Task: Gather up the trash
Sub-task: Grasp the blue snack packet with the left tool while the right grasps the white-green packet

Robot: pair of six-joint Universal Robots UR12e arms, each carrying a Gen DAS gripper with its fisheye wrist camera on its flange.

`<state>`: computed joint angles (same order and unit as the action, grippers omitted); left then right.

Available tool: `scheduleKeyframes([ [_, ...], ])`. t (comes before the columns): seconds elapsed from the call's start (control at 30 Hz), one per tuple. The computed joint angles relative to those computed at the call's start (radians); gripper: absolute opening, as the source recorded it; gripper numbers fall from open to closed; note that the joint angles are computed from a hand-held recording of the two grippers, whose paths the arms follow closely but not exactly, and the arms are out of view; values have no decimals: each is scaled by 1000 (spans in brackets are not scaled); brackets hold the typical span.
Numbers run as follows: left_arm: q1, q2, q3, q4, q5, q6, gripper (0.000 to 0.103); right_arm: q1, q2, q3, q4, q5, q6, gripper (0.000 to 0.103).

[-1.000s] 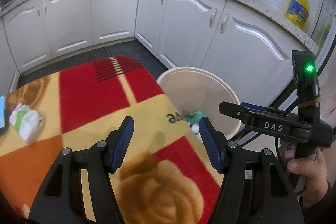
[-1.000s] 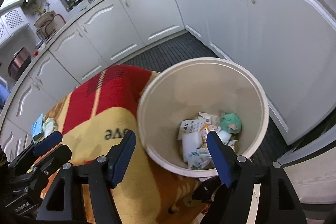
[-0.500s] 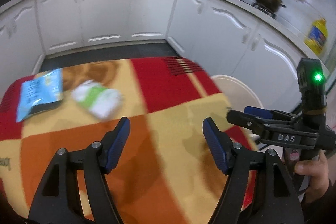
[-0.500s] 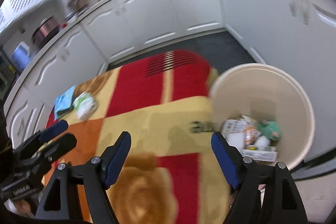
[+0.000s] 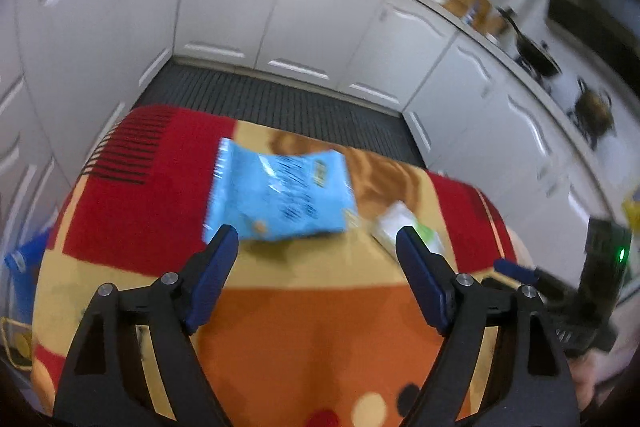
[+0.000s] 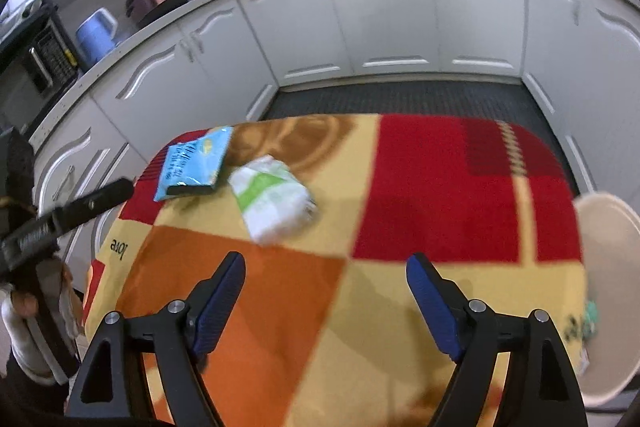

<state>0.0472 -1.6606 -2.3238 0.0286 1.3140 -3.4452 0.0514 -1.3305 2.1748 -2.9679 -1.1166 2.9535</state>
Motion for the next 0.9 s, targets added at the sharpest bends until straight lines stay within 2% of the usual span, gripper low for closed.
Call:
scheduleKeyframes([
  [0.07,31,-18,12,-8,-32,-2,81,24,21,-25,3,-12,-15,81],
  [0.13,41,-33,25,-17,-43,-4,81,43,40,-47,1,-29,-36,82],
  [0.27,70,-76,44,-4,-119,-16,81,71,82,-90,15,-51,-77,83],
  [0.4,68,-110,75,-39,-145,10,81,88,116,-121,32,-74,-84,83],
  [0.53,42,-127,93,-68,-107,20,80,89,134,-134,40,-63,-78,83],
  [0.57,37,-130,89,-45,-93,12,76,86,139,-132,25,-51,-63,83],
  [0.6,33,-133,91,-34,-86,5,71,82,140,-130,16,-42,-51,75],
  [0.63,31,-135,90,-29,-82,0,57,78,142,-127,8,-28,-40,68],
  [0.67,26,-133,89,-29,-67,-2,47,76,142,-127,9,-20,-34,54],
  [0.73,14,-131,87,-38,-37,8,33,72,137,-120,5,-13,-31,51],
  [0.8,6,-127,82,-26,-24,15,31,70,128,-108,1,-10,-33,44],
  [0.9,2,-114,69,-22,-26,12,29,58,105,-80,-22,9,-35,42],
])
